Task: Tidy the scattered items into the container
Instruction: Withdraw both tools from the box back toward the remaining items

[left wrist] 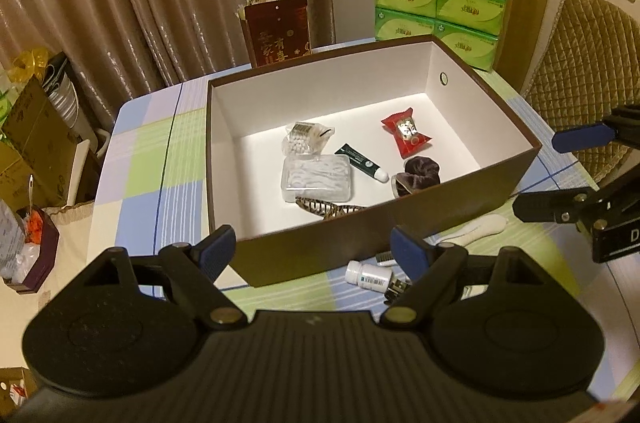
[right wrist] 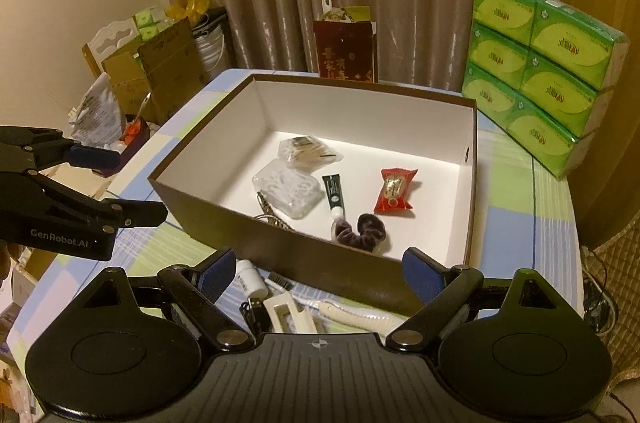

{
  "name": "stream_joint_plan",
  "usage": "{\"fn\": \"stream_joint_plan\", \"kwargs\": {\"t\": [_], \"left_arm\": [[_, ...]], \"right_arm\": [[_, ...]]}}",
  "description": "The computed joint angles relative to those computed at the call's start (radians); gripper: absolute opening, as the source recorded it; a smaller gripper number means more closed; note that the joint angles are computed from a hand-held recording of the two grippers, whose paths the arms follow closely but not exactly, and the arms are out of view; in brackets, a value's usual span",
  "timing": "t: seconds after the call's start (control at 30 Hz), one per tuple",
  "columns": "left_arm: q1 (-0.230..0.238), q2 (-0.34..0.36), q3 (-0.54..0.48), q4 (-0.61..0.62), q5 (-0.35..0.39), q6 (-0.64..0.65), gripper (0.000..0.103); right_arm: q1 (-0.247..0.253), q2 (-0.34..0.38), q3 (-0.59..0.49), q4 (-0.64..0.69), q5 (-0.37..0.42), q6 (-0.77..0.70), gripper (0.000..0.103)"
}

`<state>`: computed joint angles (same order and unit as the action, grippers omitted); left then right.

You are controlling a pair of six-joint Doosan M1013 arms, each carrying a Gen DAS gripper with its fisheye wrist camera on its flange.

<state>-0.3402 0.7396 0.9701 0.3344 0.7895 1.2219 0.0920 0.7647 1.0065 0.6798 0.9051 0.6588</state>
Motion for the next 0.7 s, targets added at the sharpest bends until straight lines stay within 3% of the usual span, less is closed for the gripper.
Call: {"fn": "stream_joint_plan", "kwargs": {"t": [0.3,0.7], "left_arm": [[-0.002,-0.029,0.079,0.006,-0.031,-0.01,0.082],[0.003,-0.051,0.178,-0.072,-0.07,-0.042,0.08]], "right_arm": [[-0.005,-0.024,0.068,-0.012,-0.021,-0.006,0.088],[-0.008,-0.033,0.138,-0.042,-0.031,0.01,0.088]]}}
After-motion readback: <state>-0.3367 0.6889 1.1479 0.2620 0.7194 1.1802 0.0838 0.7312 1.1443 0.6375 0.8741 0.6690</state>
